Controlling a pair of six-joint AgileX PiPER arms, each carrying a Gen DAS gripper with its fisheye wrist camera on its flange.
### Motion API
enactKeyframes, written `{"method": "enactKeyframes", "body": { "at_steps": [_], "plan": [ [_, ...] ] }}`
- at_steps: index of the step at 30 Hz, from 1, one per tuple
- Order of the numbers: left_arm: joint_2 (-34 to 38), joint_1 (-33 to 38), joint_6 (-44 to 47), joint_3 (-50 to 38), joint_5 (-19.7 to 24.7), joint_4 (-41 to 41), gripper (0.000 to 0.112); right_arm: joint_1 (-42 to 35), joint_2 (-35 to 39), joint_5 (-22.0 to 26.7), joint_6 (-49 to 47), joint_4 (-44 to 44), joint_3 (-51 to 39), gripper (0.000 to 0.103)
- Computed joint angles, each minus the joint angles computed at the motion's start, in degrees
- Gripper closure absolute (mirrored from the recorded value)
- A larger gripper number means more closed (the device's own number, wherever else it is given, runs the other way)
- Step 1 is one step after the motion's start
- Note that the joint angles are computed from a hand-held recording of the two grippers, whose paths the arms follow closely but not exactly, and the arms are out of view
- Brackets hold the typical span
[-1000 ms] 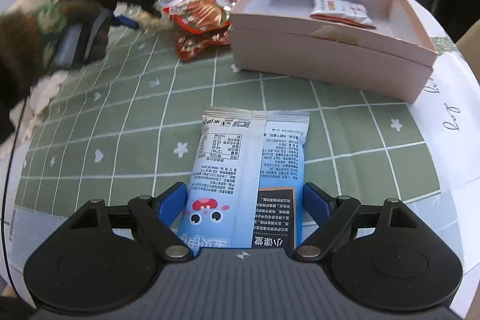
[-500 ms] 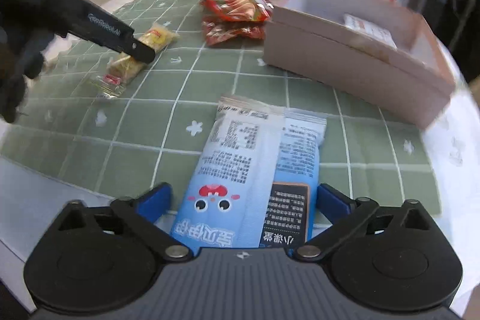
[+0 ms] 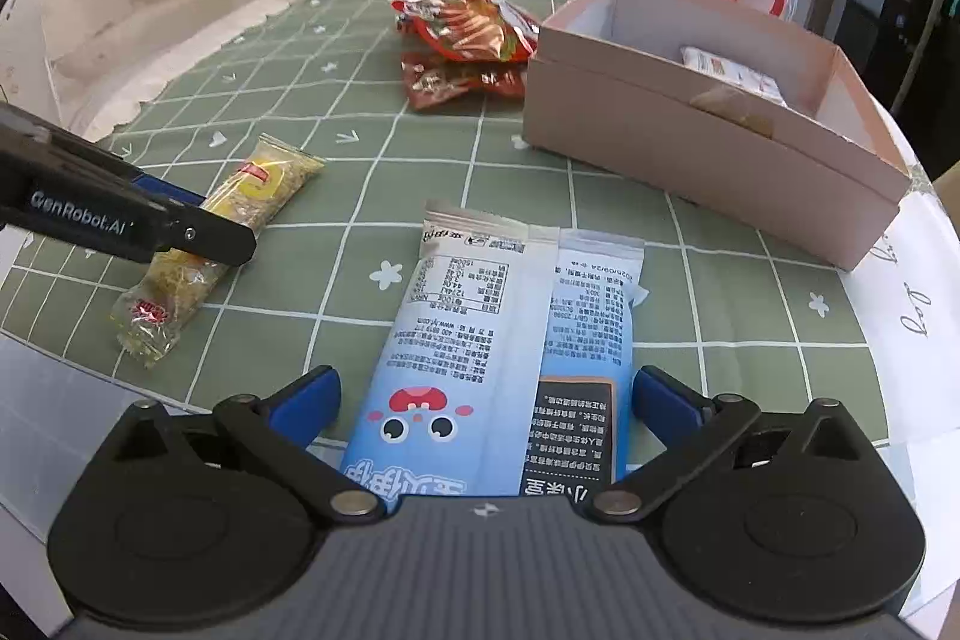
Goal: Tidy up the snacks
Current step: 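Lift the yellow stick snack with the left gripper while the right gripper carries the blue bar toward the box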
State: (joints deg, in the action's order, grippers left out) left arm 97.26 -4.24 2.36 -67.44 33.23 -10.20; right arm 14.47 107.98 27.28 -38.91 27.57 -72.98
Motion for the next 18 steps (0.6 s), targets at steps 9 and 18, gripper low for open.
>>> {"method": "enactKeyframes", "body": {
  "at_steps": [9, 18],
  "plan": [
    [-1.7, 2.4, 7.0, 3.9, -3.7, -8.6, 0.076, 1.3, 0.5, 1.6, 8.9, -7.0, -1.9, 0.000],
    [-1.7, 5.0, 14.2, 4.3, -2.7, -16.3, 0.076, 1.7, 0.3, 1.3, 23.1, -14.3, -4.6, 0.011]
  ]
}}
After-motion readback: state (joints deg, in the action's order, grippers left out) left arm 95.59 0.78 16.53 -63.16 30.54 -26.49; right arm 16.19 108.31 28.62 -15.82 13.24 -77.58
